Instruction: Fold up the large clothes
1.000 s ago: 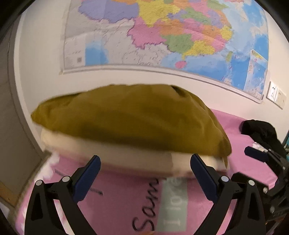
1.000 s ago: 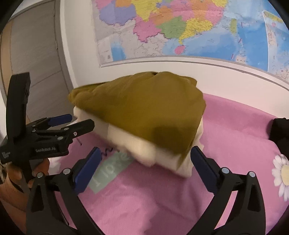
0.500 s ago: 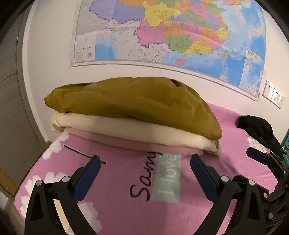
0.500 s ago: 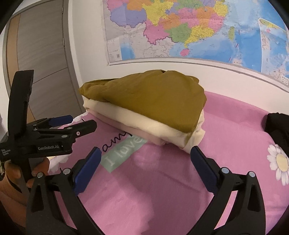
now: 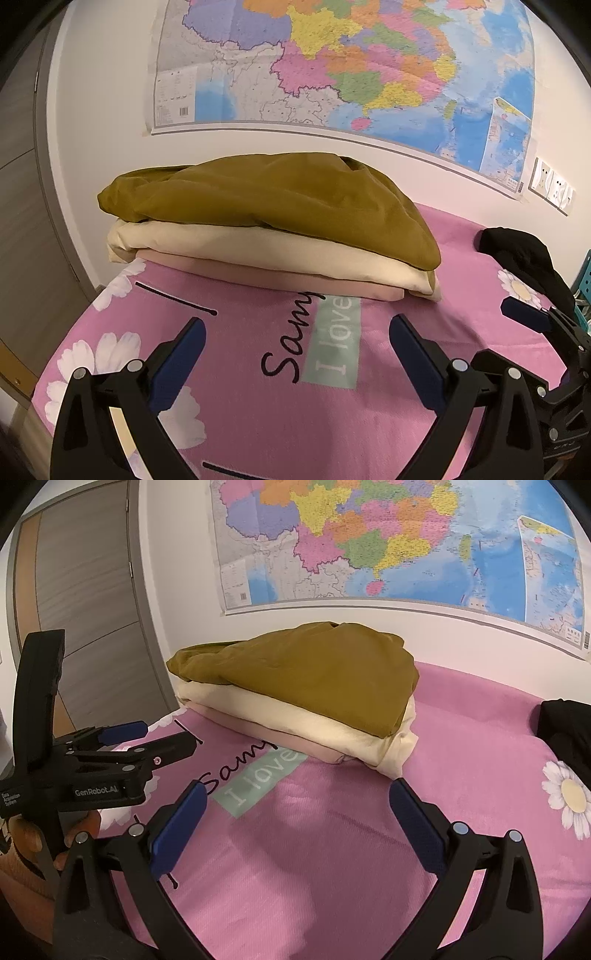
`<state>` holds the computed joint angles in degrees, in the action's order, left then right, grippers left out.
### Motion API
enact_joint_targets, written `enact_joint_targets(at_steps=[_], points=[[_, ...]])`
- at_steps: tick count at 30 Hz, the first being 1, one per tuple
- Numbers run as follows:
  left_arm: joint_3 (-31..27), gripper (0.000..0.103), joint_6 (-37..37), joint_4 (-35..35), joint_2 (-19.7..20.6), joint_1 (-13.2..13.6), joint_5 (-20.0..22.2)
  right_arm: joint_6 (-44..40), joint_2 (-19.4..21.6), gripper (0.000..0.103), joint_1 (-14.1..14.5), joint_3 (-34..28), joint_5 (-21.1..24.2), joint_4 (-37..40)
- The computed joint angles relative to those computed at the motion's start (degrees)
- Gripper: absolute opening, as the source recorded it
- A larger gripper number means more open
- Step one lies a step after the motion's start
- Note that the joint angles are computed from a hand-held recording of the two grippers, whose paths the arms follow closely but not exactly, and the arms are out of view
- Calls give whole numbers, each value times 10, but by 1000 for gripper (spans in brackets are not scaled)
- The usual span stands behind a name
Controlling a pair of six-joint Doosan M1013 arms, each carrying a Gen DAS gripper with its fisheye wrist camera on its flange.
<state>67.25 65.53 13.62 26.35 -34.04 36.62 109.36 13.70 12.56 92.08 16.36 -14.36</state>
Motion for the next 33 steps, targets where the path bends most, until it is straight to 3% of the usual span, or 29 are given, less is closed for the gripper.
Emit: enact_joint_targets(at_steps=[33], points=[[11, 96, 14, 4, -9, -4, -2, -35, -10, 97, -3, 15, -17, 49]])
